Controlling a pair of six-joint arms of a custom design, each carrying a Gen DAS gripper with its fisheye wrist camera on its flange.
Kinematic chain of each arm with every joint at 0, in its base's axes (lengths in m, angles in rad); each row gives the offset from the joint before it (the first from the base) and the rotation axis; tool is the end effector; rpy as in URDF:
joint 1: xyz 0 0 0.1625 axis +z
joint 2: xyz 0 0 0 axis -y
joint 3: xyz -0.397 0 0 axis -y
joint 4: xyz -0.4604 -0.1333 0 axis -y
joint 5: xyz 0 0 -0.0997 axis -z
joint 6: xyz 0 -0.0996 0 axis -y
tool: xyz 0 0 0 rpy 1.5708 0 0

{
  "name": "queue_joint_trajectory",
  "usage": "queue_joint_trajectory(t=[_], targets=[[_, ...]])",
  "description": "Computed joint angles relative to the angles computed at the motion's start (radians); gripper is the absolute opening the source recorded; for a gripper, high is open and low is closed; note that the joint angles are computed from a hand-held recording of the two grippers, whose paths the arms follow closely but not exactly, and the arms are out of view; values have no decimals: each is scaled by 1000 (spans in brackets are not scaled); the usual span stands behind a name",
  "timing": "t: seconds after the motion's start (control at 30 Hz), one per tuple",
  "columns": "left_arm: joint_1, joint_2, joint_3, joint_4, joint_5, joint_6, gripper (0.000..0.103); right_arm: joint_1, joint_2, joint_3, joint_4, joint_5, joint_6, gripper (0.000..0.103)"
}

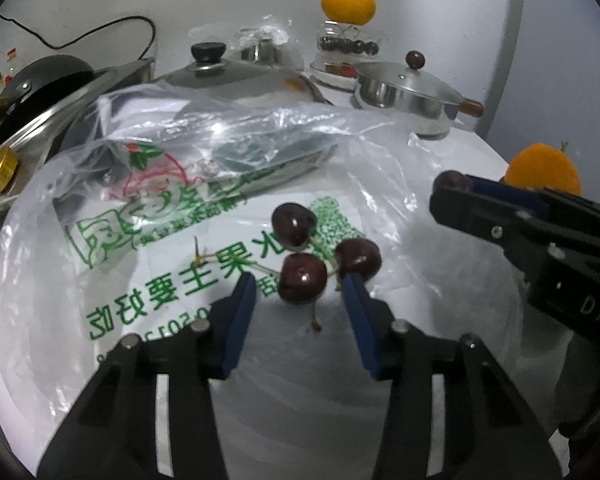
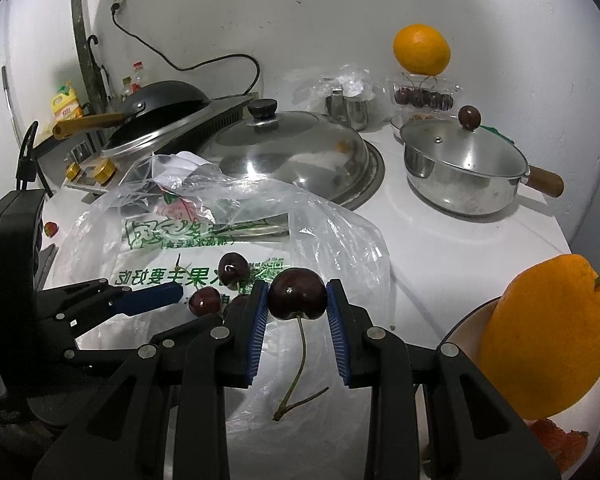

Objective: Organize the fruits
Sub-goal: 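Grasp another dark cherry with the left gripper while the right gripper holds its cherry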

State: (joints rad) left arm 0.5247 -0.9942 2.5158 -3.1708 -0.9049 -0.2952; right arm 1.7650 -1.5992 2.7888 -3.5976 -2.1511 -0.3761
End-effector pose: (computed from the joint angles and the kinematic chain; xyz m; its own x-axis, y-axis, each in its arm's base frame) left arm -0.2006 -0.3412 -0.0348 -0.6680 0.4827 -0.5664 0.6987 0.6688 -0.2541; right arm 0.1329 -0.2680 0.1503 -0.7889 -0.0197 0.6143 -0.4504 0.6985 -0.5560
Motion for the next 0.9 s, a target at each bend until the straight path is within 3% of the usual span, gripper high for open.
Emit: queue_joint_trajectory(t=[0.1, 0.37, 0.9], targets=[[7, 3, -6, 0, -5, 6, 36, -6, -2, 3, -3, 4, -2, 31], [10, 1, -6, 1, -17, 13, 29, -15, -5, 6, -2, 10, -6, 31], [11, -4, 9, -40, -30, 21, 28, -4, 13, 1, -17, -3, -8, 31]])
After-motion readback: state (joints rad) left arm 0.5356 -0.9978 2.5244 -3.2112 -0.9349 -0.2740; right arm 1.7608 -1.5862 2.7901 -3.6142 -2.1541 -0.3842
